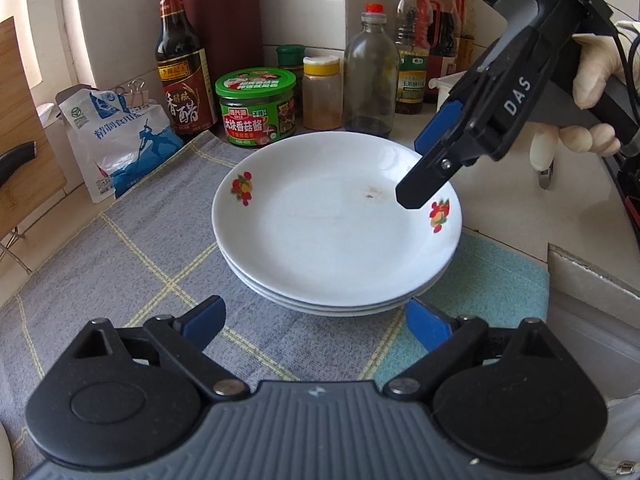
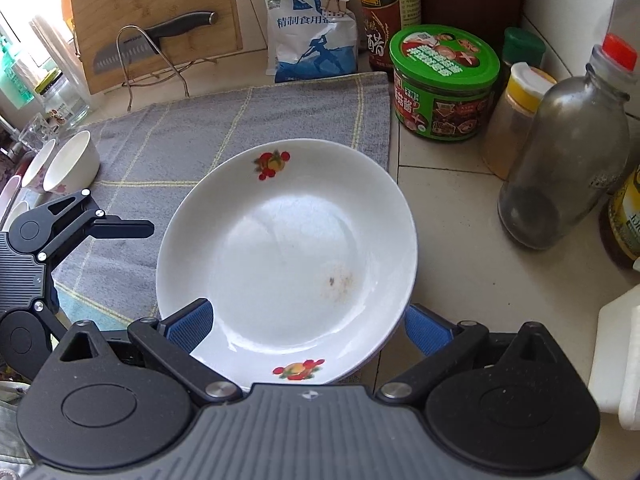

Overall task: Organize plates and bowls
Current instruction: 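Lower the oval dish onto the plate stack and open the right gripper, then move the right gripper to a white pink-flowered bowl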

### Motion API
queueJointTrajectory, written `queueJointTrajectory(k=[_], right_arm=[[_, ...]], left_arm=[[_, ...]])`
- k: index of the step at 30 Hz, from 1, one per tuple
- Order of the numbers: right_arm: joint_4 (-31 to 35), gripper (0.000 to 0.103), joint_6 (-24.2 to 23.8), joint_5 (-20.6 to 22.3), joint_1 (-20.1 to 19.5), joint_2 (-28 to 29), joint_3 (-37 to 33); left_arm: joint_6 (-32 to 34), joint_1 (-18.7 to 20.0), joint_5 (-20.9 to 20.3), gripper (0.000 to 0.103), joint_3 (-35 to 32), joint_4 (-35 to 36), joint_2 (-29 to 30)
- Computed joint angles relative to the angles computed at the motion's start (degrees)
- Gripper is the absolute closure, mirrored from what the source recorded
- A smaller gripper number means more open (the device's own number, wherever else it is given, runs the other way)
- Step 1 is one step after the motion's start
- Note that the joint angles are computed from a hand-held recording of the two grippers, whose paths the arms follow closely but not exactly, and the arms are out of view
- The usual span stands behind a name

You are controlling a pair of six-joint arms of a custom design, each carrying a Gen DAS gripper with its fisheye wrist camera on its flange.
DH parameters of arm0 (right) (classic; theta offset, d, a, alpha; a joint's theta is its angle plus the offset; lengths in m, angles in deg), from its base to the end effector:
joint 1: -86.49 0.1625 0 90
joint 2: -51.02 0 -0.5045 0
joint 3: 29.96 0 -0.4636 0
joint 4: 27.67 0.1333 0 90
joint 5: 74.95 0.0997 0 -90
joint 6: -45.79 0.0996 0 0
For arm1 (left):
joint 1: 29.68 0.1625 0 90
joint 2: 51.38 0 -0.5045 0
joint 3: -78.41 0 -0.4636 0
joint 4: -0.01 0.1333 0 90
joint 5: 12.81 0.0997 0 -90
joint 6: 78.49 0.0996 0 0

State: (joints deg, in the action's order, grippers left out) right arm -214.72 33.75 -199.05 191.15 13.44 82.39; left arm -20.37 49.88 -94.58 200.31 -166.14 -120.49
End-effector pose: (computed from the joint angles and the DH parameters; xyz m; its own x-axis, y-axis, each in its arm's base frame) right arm 0.2382 -0.6045 -0.0157 -0.7872 -0.1906 0.5865 -0.4074 0.8747 -0.2626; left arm 0.0380 -0.6078 0.2137 -0.3782 0.8319 -0.4061 0.9231 0.3719 -0.0978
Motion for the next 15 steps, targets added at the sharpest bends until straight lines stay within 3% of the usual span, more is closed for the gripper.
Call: queueJointTrajectory(k=[6, 11, 15], right_arm=[[-3.35, 0.000, -4.38, -3.15, 2.67, 1.99, -1.44], [-12.14, 0.000, -10.91, -8.98, 6.14, 6.53, -4.36], [-19.28, 0.000, -15.88, -10.04, 8.81, 10.49, -7.54]], left_arm=[[-0.30, 0.70, -1.58, 0.006, 1.20, -4.49, -1.72], [-1.15, 1.40, -1.00, 0.005, 2.17, -8.84, -3.53], [-3.62, 3.41, -2.68, 0.005, 1.93, -8.50, -6.17]])
